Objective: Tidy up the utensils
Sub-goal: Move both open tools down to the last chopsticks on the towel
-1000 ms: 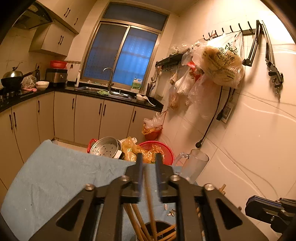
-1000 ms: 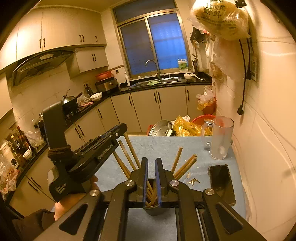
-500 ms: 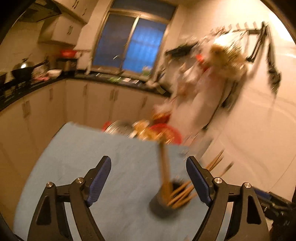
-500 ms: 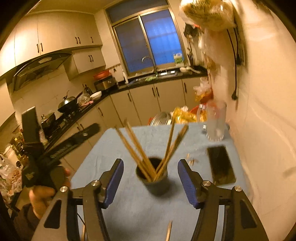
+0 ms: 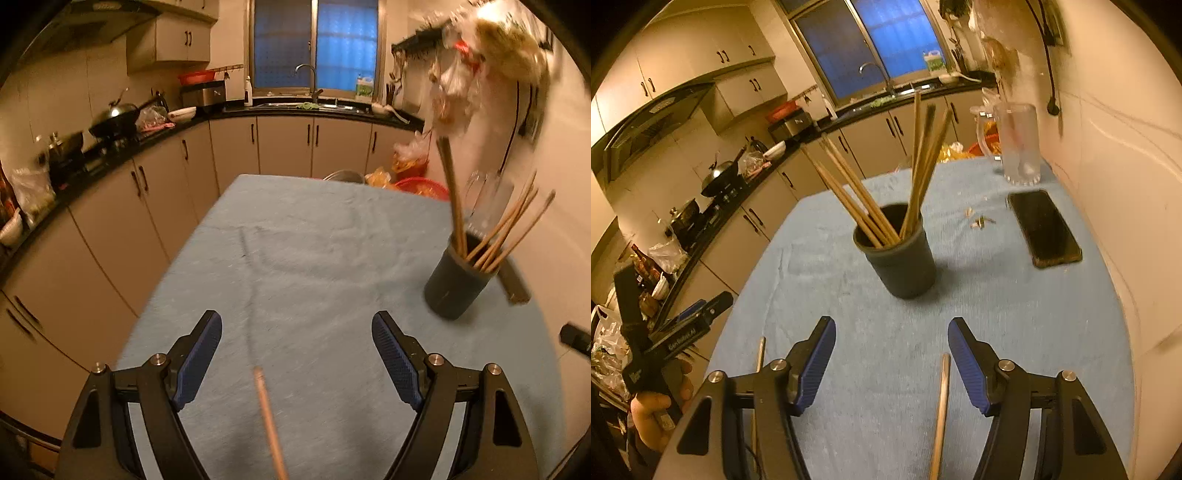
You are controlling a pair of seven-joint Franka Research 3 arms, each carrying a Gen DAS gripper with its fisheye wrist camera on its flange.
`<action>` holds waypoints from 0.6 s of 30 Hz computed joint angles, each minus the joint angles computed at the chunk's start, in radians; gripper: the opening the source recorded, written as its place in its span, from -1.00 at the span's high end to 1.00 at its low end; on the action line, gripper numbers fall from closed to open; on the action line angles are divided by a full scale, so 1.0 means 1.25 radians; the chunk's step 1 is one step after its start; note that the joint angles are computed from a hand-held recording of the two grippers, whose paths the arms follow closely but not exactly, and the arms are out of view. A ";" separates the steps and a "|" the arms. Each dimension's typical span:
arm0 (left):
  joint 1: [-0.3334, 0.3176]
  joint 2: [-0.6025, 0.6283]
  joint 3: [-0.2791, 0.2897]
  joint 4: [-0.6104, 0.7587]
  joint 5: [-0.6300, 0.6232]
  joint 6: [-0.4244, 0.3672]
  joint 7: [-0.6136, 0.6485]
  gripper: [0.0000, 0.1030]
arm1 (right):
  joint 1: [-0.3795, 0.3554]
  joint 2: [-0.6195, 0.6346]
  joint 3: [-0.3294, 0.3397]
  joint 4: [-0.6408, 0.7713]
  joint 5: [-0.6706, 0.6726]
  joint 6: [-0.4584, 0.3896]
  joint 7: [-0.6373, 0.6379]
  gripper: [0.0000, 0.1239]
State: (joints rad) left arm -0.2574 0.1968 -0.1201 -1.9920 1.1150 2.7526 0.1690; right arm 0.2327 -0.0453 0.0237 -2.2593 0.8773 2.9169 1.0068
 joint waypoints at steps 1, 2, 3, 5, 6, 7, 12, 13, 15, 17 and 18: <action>-0.002 -0.003 -0.001 -0.007 0.003 -0.006 0.002 -0.63 | -0.001 -0.001 0.001 -0.005 -0.009 -0.002 0.008 -0.08; -0.002 -0.007 -0.002 -0.016 0.003 -0.006 0.005 -0.63 | -0.001 -0.001 0.001 -0.008 -0.019 -0.003 0.017 -0.08; -0.001 -0.009 -0.003 -0.022 0.002 -0.006 0.003 -0.63 | -0.001 -0.003 0.003 -0.013 -0.030 -0.002 0.027 -0.08; 0.001 -0.018 -0.004 -0.036 0.002 -0.005 -0.001 -0.63 | 0.001 -0.009 0.004 -0.022 -0.040 -0.001 0.038 -0.08; 0.000 -0.024 -0.005 -0.045 0.007 -0.009 -0.009 -0.63 | 0.003 -0.013 0.004 -0.028 -0.042 -0.001 0.040 -0.08; -0.001 -0.031 -0.007 -0.054 0.011 -0.013 -0.017 -0.63 | 0.005 -0.017 0.004 -0.036 -0.040 0.002 0.040 -0.08; 0.000 -0.066 -0.022 -0.105 0.034 -0.021 -0.067 -0.63 | 0.018 -0.050 0.000 -0.079 -0.038 0.008 0.039 -0.09; 0.001 -0.076 -0.026 -0.117 0.039 -0.022 -0.080 -0.63 | 0.020 -0.057 -0.001 -0.089 -0.041 0.008 0.041 -0.09; 0.003 -0.093 -0.035 -0.136 0.043 -0.027 -0.094 -0.63 | 0.027 -0.070 -0.004 -0.108 -0.041 0.011 0.038 -0.09; 0.007 -0.112 -0.043 -0.154 0.052 -0.026 -0.113 -0.63 | 0.038 -0.090 -0.011 -0.129 -0.025 0.015 0.019 -0.09; 0.009 -0.120 -0.047 -0.161 0.055 -0.026 -0.117 -0.63 | 0.044 -0.098 -0.016 -0.134 -0.017 0.014 0.008 -0.09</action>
State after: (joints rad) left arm -0.2461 0.0466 -0.1789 -2.1932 1.1838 2.7201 0.0226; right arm 0.2877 -0.1676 0.0032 -2.4265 0.8565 2.9343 1.0170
